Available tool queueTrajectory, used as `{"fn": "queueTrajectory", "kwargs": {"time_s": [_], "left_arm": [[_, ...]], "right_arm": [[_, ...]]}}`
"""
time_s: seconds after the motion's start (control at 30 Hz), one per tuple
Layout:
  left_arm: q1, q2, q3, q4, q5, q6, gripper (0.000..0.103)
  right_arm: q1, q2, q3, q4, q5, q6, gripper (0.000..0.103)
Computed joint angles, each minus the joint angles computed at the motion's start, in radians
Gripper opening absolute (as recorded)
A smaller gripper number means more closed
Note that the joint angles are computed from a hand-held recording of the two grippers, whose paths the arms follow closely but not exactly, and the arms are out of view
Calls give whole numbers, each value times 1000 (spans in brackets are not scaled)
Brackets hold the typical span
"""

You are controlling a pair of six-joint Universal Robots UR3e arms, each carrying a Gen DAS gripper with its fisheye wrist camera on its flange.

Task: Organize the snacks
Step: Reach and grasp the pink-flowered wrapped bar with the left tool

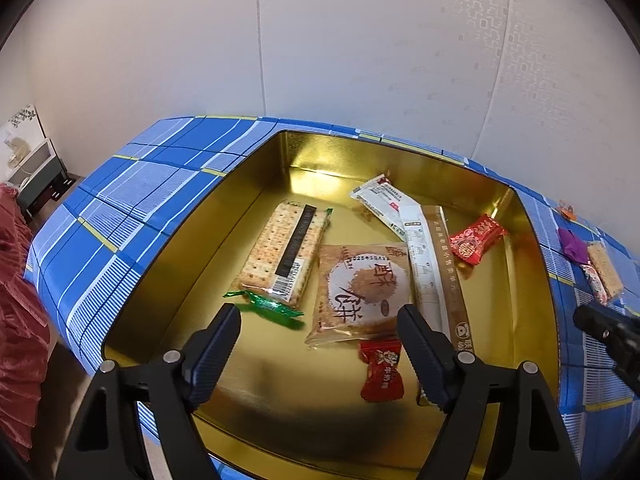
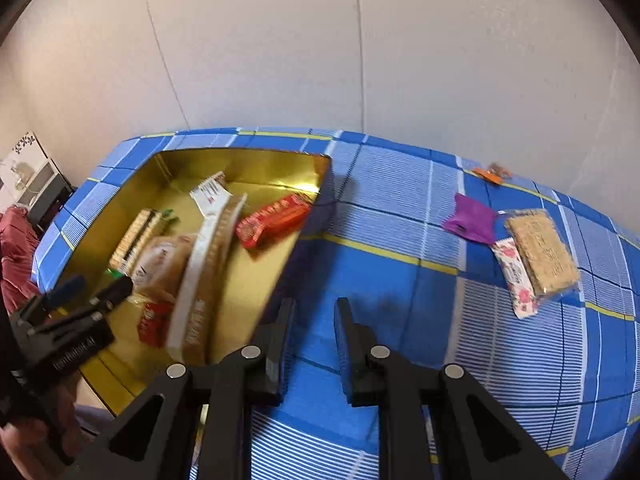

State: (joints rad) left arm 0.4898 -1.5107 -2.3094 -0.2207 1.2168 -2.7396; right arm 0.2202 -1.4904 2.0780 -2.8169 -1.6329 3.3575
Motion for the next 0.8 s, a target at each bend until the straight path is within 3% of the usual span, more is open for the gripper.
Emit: {"fn": "queueTrajectory", "kwargs": {"time_s": [0.37, 0.63, 0.8], "left_arm": [[8, 68, -60, 35, -97, -4, 88], [-65, 67, -79, 77, -50, -18, 89], [-111, 82, -139, 206, -26, -38, 89]], "right_arm": [[-106, -85, 180, -53, 31, -61, 20], [-221, -155, 285, -79, 63, -151, 20], [-331, -214, 389, -136, 88, -224, 20]]}}
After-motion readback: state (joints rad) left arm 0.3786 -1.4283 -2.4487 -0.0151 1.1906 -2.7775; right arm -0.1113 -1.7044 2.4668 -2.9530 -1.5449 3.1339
